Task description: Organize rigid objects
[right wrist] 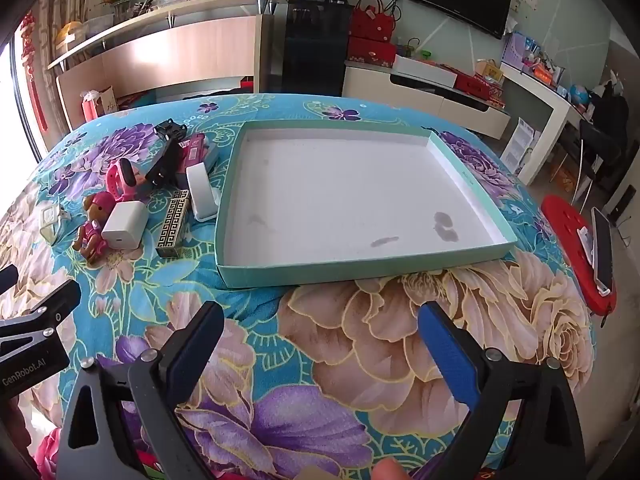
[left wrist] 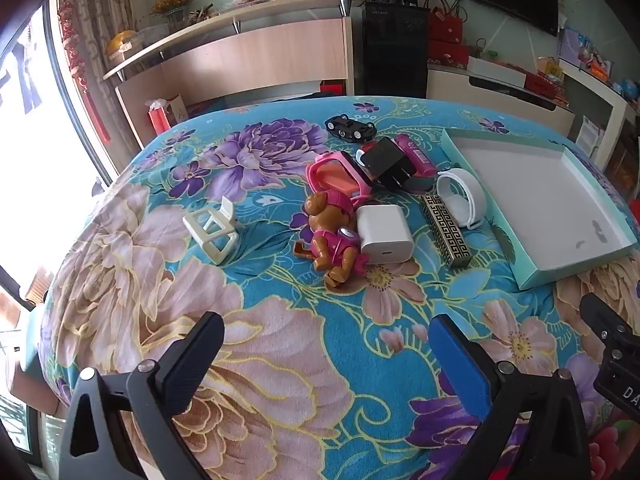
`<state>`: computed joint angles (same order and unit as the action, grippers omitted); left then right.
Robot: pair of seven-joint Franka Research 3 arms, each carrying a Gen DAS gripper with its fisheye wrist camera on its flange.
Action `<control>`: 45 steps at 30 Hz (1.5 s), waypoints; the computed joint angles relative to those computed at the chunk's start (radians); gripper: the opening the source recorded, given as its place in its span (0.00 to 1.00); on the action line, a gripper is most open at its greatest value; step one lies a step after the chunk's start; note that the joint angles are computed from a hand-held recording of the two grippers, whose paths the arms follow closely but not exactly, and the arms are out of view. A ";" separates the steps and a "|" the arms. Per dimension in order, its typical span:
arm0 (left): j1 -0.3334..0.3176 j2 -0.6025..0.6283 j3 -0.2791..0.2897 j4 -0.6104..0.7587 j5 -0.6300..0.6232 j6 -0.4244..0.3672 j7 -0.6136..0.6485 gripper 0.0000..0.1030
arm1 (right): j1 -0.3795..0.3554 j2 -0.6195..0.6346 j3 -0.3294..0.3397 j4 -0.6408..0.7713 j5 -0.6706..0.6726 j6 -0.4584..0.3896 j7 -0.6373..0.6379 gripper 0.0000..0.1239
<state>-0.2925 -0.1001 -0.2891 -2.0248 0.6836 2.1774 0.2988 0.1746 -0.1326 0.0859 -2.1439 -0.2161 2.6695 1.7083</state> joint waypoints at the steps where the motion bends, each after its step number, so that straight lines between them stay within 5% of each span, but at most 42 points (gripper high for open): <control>1: 0.000 0.000 0.000 0.000 0.000 0.000 0.000 1.00 | -0.001 0.000 0.000 -0.001 -0.003 0.003 0.002 0.79; 45: 0.000 -0.011 -0.004 0.003 0.017 -0.003 -0.004 1.00 | -0.003 -0.011 0.007 -0.010 -0.016 0.022 0.006 0.79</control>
